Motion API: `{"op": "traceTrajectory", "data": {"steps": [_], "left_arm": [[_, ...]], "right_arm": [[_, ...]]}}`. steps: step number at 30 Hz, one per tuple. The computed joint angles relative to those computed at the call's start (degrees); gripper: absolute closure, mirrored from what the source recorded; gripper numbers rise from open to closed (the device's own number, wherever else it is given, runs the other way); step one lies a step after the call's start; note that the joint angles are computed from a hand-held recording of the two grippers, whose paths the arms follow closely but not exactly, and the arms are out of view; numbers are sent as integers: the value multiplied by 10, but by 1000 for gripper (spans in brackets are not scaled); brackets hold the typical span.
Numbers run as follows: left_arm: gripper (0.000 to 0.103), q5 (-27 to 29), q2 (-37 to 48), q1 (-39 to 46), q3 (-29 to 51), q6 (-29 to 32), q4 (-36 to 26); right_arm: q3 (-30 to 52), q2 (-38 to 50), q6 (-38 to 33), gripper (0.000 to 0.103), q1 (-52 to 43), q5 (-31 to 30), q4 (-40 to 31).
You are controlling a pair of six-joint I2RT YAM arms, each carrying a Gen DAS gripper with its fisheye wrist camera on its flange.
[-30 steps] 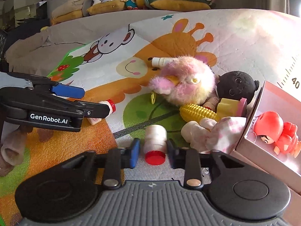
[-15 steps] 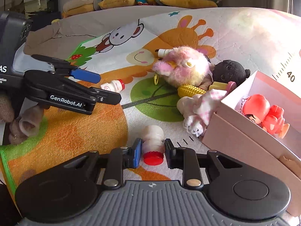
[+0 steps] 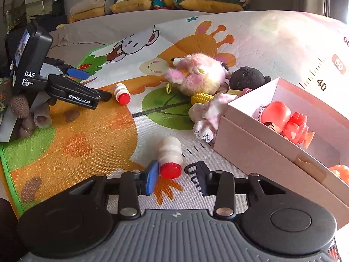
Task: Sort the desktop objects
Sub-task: 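Close the right tool on the yogurt bottle and lift it, then grasp a second white yogurt bottle with the left tool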
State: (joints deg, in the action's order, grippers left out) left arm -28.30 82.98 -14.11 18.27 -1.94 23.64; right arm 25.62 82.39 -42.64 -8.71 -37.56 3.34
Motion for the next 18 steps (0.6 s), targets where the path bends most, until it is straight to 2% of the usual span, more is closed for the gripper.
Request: {"op": "traceTrajectory", "data": {"steps": [1, 6, 11, 15, 18], "left_arm": [[15, -4, -3, 5, 2, -5, -5], [9, 140, -82, 25, -26, -1, -1], [9, 118, -6, -29, 0, 59, 43], [14, 159, 54, 0, 37, 65, 49], [24, 191, 72, 19, 48, 63, 52]], "right_arm": [[0, 0, -4, 65, -5, -1, -3], [-2, -2, -7, 64, -18, 0, -8], [-5, -20, -25, 63, -31, -13, -33], [-5, -30, -40, 61, -37, -20, -52], [-4, -30, -45, 59, -38, -19, -59]]}}
